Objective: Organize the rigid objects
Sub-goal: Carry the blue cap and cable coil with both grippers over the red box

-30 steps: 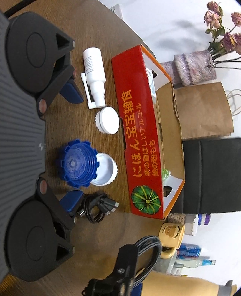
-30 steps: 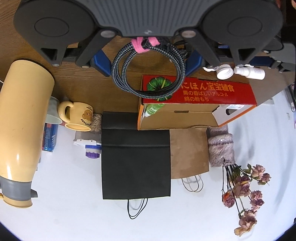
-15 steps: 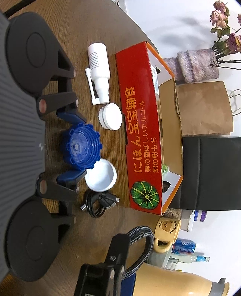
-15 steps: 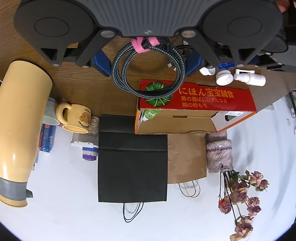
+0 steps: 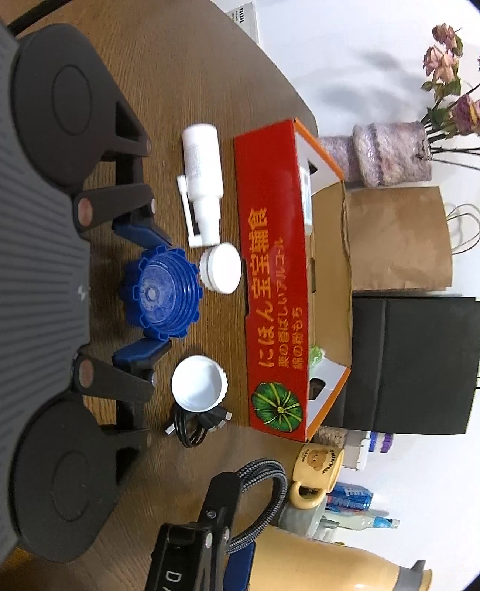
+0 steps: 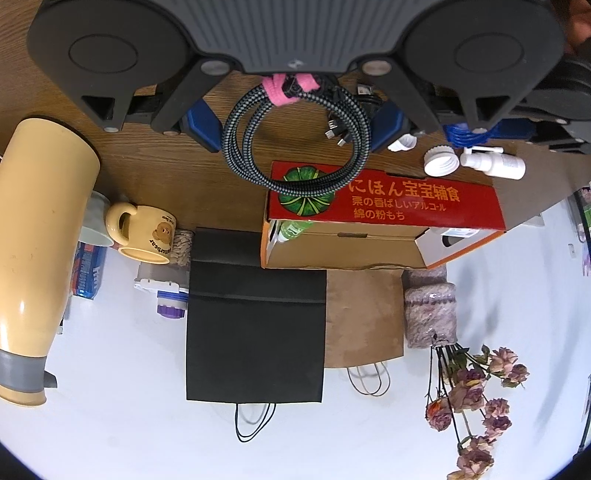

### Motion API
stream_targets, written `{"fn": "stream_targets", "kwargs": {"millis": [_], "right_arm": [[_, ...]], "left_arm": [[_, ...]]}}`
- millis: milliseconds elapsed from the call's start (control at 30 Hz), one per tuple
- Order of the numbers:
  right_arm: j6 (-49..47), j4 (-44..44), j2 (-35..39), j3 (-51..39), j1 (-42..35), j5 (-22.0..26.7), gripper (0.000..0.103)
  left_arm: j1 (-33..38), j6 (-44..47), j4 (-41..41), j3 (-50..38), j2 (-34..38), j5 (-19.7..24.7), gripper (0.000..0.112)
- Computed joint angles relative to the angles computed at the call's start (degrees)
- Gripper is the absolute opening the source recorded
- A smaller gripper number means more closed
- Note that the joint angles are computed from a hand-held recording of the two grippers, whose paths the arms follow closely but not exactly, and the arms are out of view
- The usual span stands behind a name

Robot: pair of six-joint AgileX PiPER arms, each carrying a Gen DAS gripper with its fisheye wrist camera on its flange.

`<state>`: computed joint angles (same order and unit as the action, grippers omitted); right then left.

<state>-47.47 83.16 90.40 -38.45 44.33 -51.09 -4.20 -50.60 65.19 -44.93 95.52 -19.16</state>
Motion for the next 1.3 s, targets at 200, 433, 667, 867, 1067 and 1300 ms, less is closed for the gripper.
{"fn": "stream_targets", "kwargs": {"millis": [200, 433, 667, 867, 1067, 1300], "right_arm": [[-0.21, 0.16, 0.18, -0.21, 3.01, -1.68, 0.085], [-0.94, 1.62, 0.99, -1.52, 6.47, -3.89, 0.085], [-1.64, 2.74, 2.05, -3.85, 8.38, -6.02, 0.085], [-2.47, 2.45, 2.39, -5.96, 8.74, -6.26, 0.085], [-4.89, 2.33, 3.11, -9.50, 8.04, -6.45, 0.085], [-7.90, 1.41, 4.40, -14.27, 5.63, -5.88, 0.085]], "left_arm": [[4.09, 2.84, -0.78, 2.73, -2.85, -3.94, 0.054], [8.64, -1.25, 3.90, 3.12, -4.51, -8.21, 0.054], [10.93, -5.05, 6.99, 2.17, -6.36, -10.34, 0.054], [12.02, -9.10, 9.88, -0.66, -6.61, -11.16, 0.054], [11.98, -12.86, 11.42, -4.61, -6.02, -11.25, 0.054], [11.17, -14.78, 10.33, -8.82, -4.59, -10.25, 0.054]]}}
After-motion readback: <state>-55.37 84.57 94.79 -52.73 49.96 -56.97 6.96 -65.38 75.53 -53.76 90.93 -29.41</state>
